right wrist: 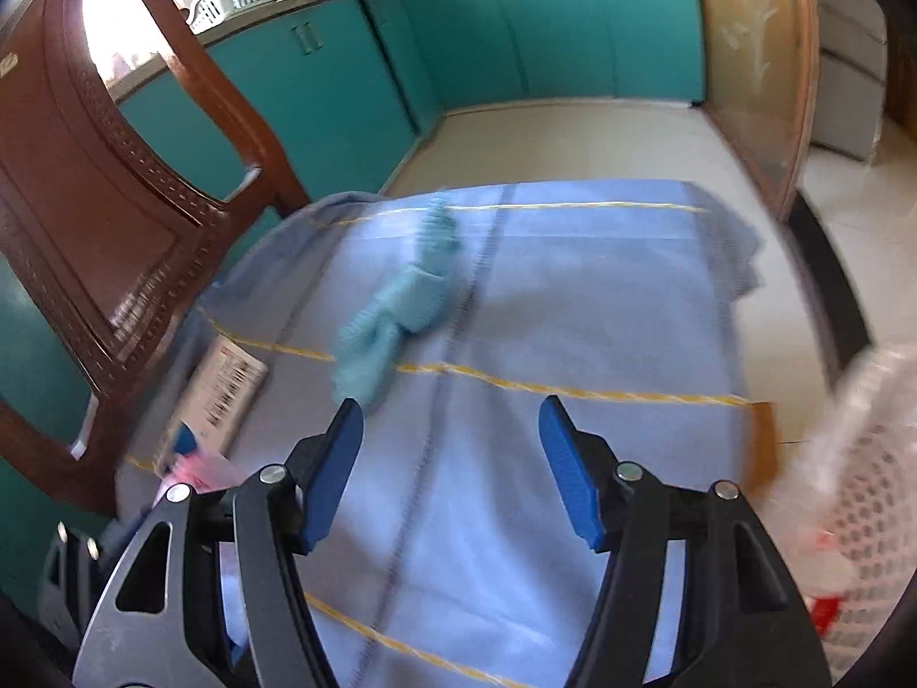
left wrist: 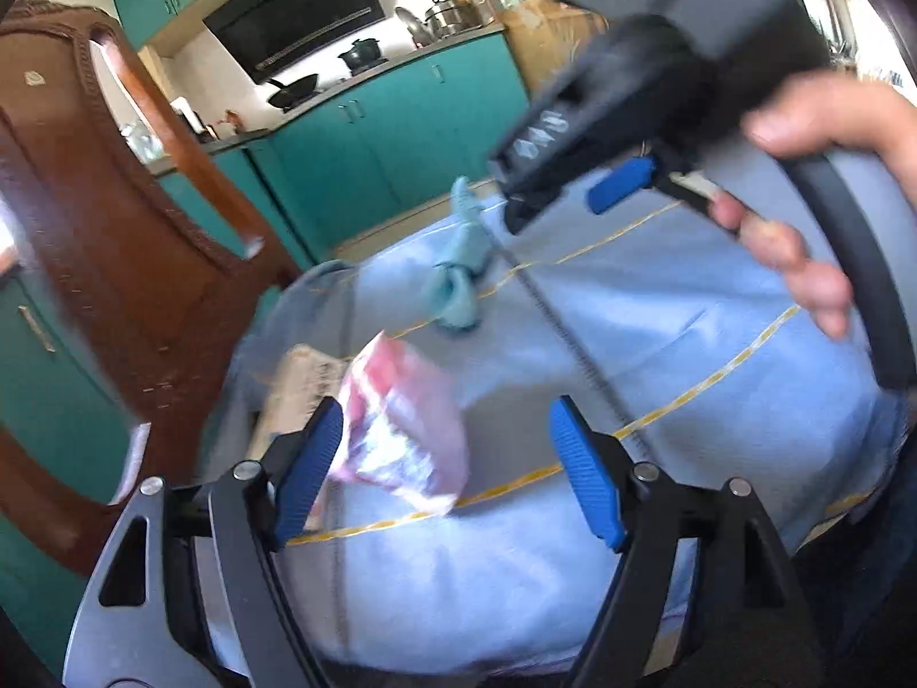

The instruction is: Collect trash

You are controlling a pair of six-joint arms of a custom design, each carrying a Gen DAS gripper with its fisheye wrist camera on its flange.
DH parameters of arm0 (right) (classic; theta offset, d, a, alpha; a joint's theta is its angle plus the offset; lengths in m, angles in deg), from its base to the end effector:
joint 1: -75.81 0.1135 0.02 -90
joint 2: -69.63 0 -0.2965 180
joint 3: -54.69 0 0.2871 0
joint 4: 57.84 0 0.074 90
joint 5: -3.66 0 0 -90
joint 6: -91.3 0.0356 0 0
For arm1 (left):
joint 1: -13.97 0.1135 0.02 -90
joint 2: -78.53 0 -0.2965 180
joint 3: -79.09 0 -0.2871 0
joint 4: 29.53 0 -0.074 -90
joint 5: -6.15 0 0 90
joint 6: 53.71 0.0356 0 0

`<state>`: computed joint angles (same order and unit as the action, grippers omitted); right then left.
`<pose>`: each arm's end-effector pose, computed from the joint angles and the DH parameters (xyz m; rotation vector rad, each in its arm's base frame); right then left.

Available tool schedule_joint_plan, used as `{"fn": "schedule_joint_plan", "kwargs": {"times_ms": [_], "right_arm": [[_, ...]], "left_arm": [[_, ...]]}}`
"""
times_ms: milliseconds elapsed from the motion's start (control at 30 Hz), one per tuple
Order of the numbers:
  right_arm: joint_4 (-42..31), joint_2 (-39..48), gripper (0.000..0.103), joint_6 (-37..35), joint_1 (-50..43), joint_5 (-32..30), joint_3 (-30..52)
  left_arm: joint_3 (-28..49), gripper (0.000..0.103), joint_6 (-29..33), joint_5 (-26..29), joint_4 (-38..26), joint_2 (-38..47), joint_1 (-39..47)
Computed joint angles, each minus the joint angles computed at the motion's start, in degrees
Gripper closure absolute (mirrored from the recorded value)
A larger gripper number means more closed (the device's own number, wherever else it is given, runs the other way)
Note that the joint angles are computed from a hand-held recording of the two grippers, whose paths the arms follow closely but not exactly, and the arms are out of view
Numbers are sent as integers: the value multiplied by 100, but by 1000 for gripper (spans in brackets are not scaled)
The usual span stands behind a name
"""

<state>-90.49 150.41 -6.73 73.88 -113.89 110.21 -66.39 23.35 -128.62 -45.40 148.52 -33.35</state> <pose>0.2886 0.0067 0.1942 -0.3082 2.4806 0.5468 0.1638 -0.1406 0.1480 0.3406 2.1579 0.3895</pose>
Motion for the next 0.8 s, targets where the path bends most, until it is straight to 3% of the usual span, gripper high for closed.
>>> {"fn": "schedule_joint_plan", "kwargs": {"times_ms": [167,367,600,800], "right_arm": [[-199,777,40,551,957,-829,626],[-51,1574,39,1334,2157,-996,1098],[393,2134,29,2325,2696,-499,1386],[602,2200,29,2204,3379,761,1390]], "left_arm": [[-190,27,-463,3,-694,-540,-115],[-317,27,-791,148,-1117,-806,-135],[-505,26,-931,192,-1478,-1256,-28],[-561,23,-872,399,-1621,-1472,211]]}}
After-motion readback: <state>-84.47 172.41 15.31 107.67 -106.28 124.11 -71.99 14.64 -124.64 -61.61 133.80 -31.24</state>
